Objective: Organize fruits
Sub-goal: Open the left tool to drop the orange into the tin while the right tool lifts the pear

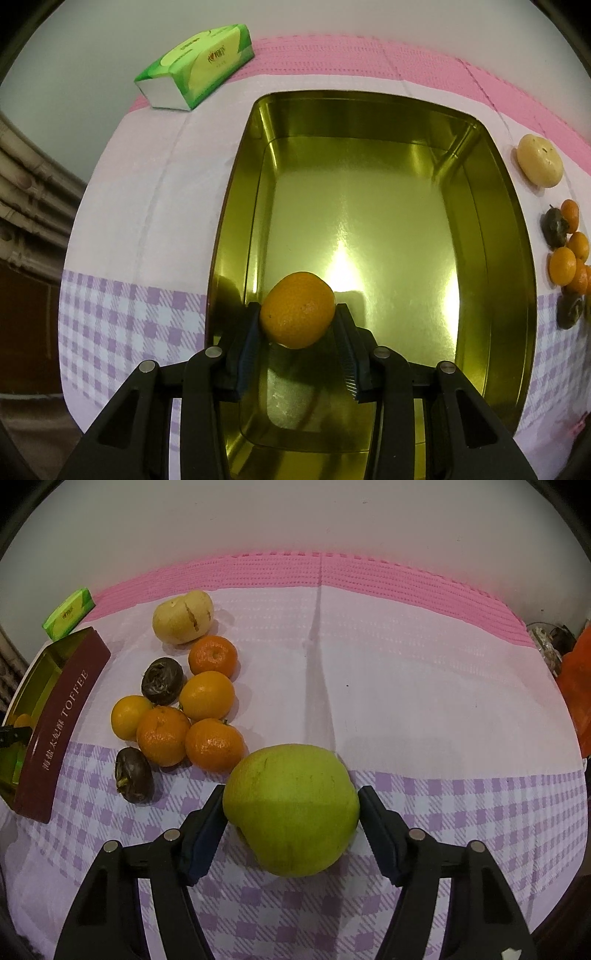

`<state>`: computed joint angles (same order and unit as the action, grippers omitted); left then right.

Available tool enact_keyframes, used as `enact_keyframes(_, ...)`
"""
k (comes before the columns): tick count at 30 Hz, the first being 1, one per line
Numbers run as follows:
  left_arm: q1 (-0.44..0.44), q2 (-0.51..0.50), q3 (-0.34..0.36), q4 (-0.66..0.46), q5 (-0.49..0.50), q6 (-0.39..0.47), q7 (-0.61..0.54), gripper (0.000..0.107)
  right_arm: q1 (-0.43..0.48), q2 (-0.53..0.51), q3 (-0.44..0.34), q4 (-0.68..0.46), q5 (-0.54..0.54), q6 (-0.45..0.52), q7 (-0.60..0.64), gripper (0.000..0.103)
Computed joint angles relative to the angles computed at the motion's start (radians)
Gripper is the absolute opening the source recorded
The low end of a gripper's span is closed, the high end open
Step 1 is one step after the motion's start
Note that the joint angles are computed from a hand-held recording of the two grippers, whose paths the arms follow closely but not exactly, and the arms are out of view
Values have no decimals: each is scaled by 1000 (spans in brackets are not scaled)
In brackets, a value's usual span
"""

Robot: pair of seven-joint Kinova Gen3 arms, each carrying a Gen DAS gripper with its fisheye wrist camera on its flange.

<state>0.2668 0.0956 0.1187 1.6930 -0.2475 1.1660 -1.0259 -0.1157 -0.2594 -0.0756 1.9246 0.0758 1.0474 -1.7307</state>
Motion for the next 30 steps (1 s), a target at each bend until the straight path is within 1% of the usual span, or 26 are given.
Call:
enact_keyframes(7, 25, 20, 7, -19, -30, 22, 27, 41, 3, -5, 13, 2, -21, -4, 3, 66)
enact_keyframes(9, 26, 20, 5, -17, -30, 21, 27, 42, 5, -9, 2, 0, -12, -9, -8, 66)
enact_keyframes(12, 21, 14, 3, -15, -12, 16, 17, 49, 4, -17, -2, -7, -12, -7, -14, 66)
enact_keyframes(14, 26, 6, 7, -15, -15, 15, 17, 58, -1, -18, -7, -22, -14, -4, -14, 66)
enact_keyframes(17, 24, -23, 10, -11, -7, 4, 15, 65, -12, -23, -15, -45, -20, 8, -9, 66)
enact_keyframes(19, 24, -46, 15, -7, -13, -3, 13, 70, -29, -23, -25, -68, -30, 9, 2, 66)
enact_keyframes(23, 0, -108, 15, -4, 1, -30, 8, 72, -76, -3, -47, -121, -65, 10, 33, 66)
enact_keyframes(25, -15, -143, 21, 5, -32, -35, 52, 72, -105, 23, -61, -153, -87, 7, 46, 66)
enact_keyframes(27, -31, -156, 28, -5, -57, -15, 84, 72, -139, 54, -79, -184, -115, -5, 57, 66)
enact_keyframes(30, -65, -184, 23, 11, -78, -1, 125, 72, -191, 114, -106, -229, -139, -34, 73, 66)
